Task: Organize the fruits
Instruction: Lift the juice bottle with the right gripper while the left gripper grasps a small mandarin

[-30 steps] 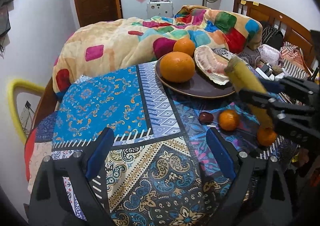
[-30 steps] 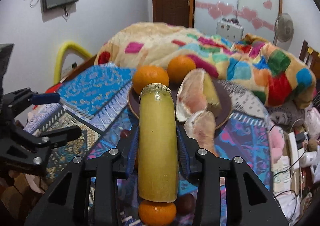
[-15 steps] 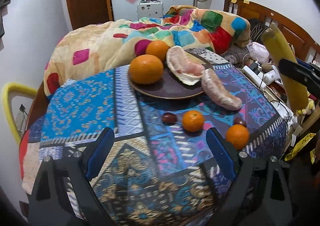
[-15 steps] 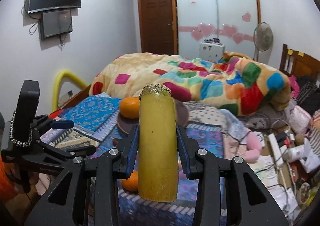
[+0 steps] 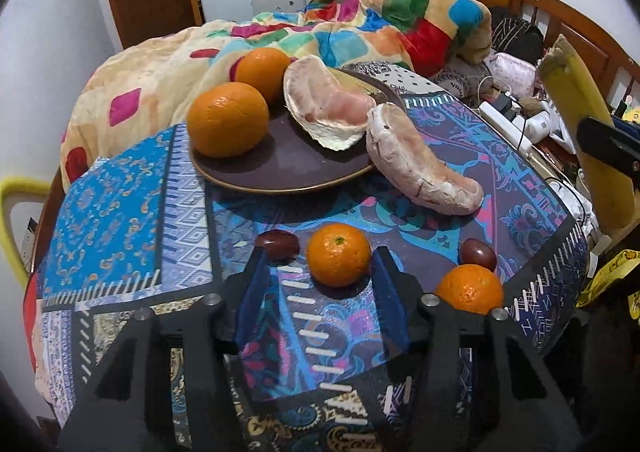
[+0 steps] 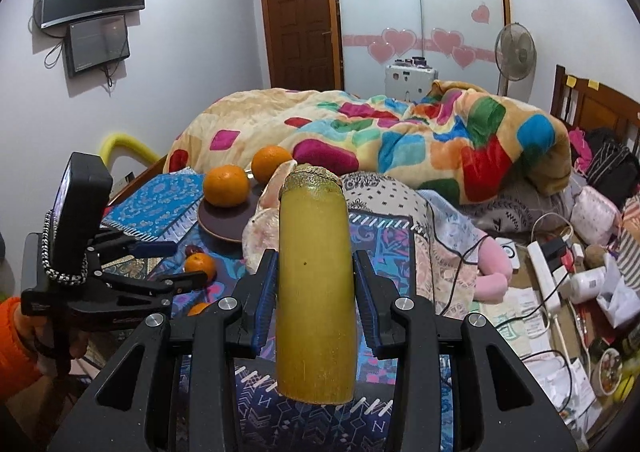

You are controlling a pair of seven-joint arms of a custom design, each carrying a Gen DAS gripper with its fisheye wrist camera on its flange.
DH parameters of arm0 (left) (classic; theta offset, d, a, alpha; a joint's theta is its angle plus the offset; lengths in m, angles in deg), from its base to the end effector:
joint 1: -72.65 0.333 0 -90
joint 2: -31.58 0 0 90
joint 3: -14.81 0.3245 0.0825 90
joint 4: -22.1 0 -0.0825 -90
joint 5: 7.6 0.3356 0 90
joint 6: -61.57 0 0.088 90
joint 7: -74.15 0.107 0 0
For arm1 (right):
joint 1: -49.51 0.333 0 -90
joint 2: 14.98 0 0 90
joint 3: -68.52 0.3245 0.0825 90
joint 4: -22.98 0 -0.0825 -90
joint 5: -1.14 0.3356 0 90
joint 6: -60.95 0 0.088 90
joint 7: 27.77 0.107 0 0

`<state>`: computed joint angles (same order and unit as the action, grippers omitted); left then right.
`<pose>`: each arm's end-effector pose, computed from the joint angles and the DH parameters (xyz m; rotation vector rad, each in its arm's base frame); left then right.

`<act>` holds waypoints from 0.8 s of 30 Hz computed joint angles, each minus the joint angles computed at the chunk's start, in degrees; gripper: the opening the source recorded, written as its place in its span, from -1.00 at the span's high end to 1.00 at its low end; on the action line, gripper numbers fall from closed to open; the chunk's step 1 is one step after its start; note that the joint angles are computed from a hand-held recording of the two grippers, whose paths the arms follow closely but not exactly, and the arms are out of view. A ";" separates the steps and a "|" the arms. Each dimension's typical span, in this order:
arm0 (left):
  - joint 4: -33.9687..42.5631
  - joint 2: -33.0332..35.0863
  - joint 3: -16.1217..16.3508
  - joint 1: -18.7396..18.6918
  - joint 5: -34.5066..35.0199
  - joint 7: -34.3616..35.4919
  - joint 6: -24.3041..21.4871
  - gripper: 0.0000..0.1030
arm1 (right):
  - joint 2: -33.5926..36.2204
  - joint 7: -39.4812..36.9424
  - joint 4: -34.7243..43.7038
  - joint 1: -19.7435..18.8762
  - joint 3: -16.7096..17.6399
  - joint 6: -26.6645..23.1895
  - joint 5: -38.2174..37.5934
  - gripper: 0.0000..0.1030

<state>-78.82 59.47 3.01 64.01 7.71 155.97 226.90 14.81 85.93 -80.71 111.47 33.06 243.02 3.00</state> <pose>0.6308 -0.2272 0.4070 -1.4770 2.2143 -0.7264 0.5574 0.3618 0.4494 -1.7672 1.4028 -0.6507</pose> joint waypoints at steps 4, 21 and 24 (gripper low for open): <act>0.24 0.47 -1.27 0.79 -0.96 1.59 0.31 0.36 | 0.04 -1.05 0.41 -2.04 2.44 0.30 0.34 0.34; -4.41 -4.59 -1.93 6.26 -2.65 3.46 7.41 0.36 | 4.94 -4.06 11.92 -10.23 12.62 -2.41 1.30 0.34; -3.35 -4.13 -1.73 6.78 -3.10 3.86 7.04 0.36 | 6.98 -3.81 16.20 -12.17 14.66 -4.44 0.11 0.34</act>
